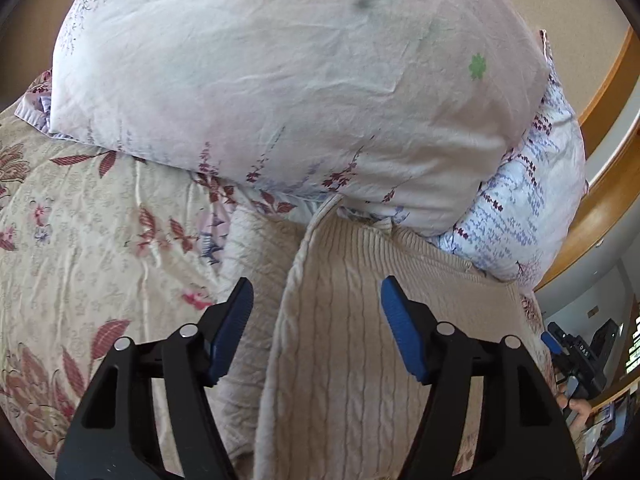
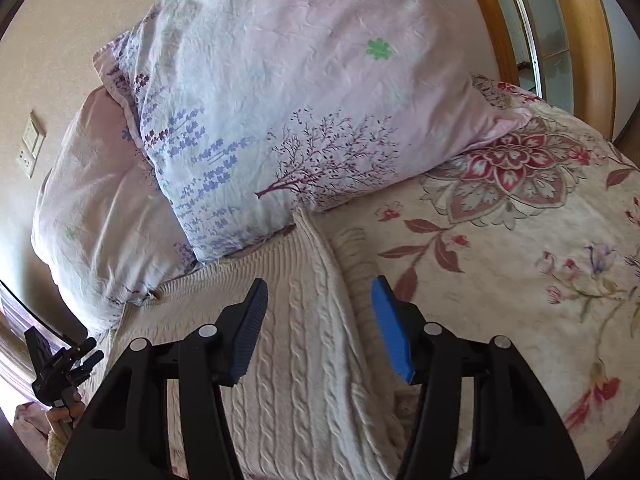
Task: Fold small clothes
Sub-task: 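Lower the folded hem onto the sweater and open both grippers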
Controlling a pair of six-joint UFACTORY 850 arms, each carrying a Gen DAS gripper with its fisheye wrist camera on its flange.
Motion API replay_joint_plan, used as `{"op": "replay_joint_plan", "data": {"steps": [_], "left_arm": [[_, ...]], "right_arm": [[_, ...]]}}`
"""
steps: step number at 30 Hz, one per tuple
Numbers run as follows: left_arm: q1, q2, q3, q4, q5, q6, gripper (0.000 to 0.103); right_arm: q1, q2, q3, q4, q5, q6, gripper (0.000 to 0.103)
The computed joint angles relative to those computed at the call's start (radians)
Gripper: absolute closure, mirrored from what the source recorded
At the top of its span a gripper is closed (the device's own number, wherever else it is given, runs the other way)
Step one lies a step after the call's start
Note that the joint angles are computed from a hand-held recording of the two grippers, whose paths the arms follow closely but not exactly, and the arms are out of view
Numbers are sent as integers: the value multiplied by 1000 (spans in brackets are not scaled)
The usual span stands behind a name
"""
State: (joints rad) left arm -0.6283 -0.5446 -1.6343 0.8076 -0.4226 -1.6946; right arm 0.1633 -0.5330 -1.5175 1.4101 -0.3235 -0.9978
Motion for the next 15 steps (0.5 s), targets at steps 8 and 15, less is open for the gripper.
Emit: {"op": "replay_joint_plan", "data": {"steps": [8, 15], "left_arm": [[-18, 49, 102, -42, -11, 100, 53], [-43, 33, 86, 0, -61, 121, 60]], "right_arm": [[6, 25, 66, -217, -37, 107, 60], [17, 37, 87, -254, -22, 108, 75]]}}
